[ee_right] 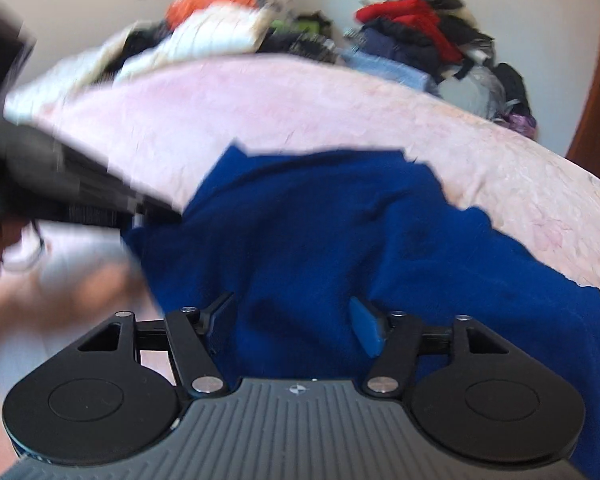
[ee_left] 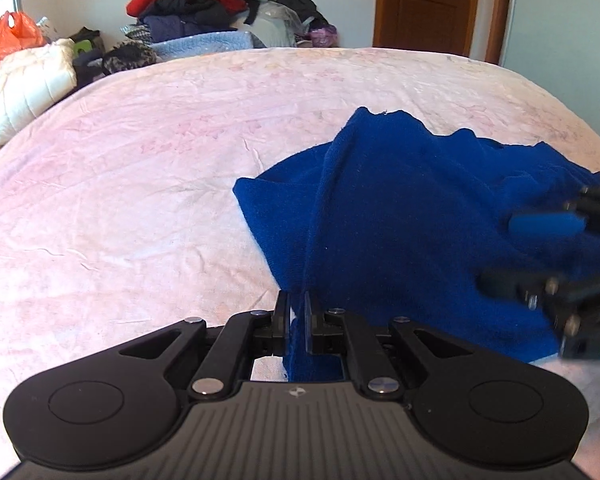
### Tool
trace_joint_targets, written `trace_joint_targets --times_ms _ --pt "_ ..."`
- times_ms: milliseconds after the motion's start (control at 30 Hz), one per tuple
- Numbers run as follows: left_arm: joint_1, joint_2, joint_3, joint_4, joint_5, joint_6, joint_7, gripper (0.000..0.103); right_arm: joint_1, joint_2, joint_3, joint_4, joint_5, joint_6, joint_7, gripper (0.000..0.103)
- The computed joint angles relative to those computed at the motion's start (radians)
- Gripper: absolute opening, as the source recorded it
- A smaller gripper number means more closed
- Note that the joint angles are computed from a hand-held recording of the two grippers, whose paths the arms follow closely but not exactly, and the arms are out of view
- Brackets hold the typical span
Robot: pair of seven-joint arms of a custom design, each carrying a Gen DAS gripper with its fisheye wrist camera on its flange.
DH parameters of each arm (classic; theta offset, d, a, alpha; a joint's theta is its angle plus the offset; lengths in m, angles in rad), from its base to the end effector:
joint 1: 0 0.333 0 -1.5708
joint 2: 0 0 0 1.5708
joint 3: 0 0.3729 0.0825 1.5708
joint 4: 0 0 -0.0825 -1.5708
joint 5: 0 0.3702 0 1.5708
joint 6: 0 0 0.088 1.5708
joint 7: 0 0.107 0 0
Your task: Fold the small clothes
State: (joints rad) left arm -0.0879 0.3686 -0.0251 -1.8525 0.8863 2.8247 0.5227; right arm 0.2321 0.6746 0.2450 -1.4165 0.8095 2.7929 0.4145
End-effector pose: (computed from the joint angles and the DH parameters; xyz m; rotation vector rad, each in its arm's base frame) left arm 0.6695 -0.1130 0.4402 -1.8952 1.5967 -0.5707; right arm 0.7373 0.2805 0.4283 -2.1124 0.8008 -0.3572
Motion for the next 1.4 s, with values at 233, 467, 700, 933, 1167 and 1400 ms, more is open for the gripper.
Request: trace_joint_targets --times_ms 233,467,700,933,1167,1400 --pt "-0.073 -0.010 0.020 0.037 0.151 -0.175 -0.112 0.008 0.055 0.067 -0.074 0.043 -0.109 0.029 0.160 0.069" --pt "-0.059 -0.009 -0.005 0.060 0.145 -0.225 -0.140 0.008 0.014 0.021 0.001 -0.039 -0.073 0.127 0.098 0.070" --pt "-0.054 0.006 -0.013 0.083 0.128 -0.253 -0.122 0.014 0.030 0.035 -0.020 -0.020 -0.072 0.142 0.119 0.076" --pt "-0.056 0.015 0.012 0.099 0.196 -0.234 -0.174 0.067 0.009 0.027 0.015 -0.038 -0.087 0.153 0.104 0.077" --pt "0.139 0.049 -0.078 0.093 -0.123 0.032 -0.003 0.077 -0.022 -0.038 0.131 -0.160 -0.048 0.273 -0.137 0.087" --pt "0.599 0.226 -0.607 0.134 -0.711 0.108 0.530 0.078 0.049 -0.039 0.118 -0.314 -0.223 0.573 -0.230 0.094"
